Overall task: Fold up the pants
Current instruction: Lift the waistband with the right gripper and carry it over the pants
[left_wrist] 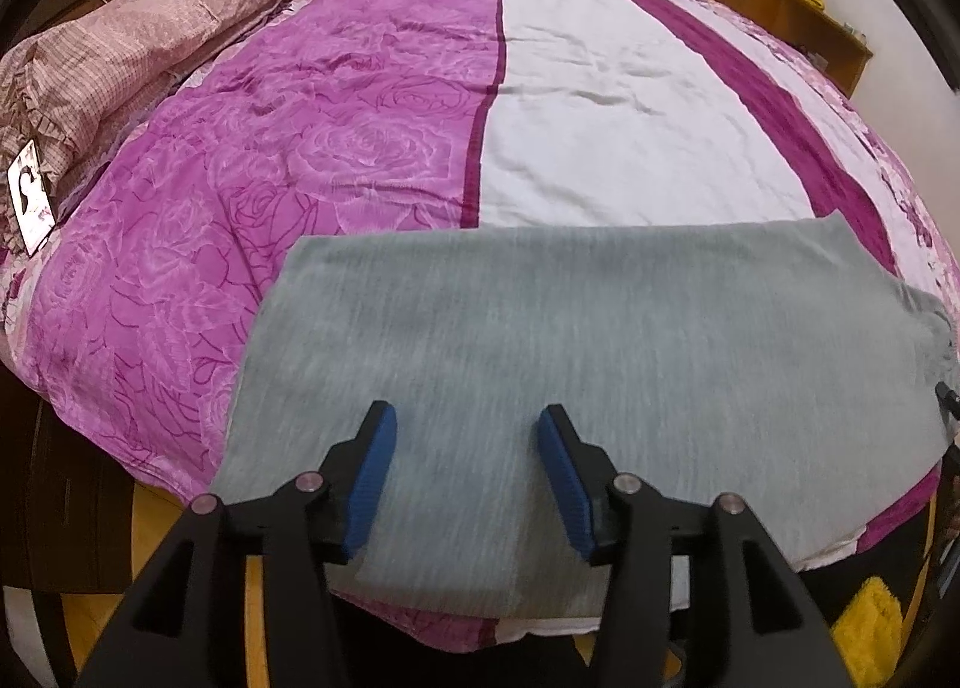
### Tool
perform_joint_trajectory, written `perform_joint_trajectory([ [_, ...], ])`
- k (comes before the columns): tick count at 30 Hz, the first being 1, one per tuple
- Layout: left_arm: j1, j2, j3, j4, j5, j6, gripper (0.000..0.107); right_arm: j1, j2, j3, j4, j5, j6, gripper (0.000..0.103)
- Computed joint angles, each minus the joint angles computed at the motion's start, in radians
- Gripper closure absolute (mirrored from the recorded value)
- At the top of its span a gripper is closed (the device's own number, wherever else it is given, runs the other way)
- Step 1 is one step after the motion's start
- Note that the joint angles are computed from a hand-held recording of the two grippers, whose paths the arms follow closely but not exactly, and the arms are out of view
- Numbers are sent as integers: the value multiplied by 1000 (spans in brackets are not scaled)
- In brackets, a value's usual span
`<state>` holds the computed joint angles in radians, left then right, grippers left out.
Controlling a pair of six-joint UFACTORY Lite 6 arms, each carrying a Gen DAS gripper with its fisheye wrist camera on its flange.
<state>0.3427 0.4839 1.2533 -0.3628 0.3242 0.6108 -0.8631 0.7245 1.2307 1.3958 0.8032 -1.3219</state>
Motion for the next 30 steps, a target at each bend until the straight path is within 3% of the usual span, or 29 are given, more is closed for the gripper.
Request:
perform_joint_trajectory([
  [3, 2, -1, 6, 9, 11, -6, 54, 3, -8, 3, -5, -8, 29, 69],
  [10, 23, -11, 13, 15, 34, -14, 54, 92, -133, -117, 187, -180, -142, 69],
  [12, 27, -9, 18, 17, 38, -20, 54, 116, -158, -118, 152, -235, -104, 80],
  [13, 29, -11, 16, 14, 38, -19, 54, 126, -172, -119, 136, -250, -96, 90],
  [15, 32, -10, 20, 10, 43, -18, 54, 150, -240, -150, 123, -285, -127, 93],
  [20, 36, -12, 21, 9, 46, -14, 54, 187, -370, -204, 82, -256, -161, 98],
  [24, 40, -17, 13, -10, 44, 5, 54, 216, -424, -195, 16, -163, -63, 98],
  [30, 63, -27, 4, -28, 46, 31, 54, 297, -509, -206, -10, -133, -22, 98],
])
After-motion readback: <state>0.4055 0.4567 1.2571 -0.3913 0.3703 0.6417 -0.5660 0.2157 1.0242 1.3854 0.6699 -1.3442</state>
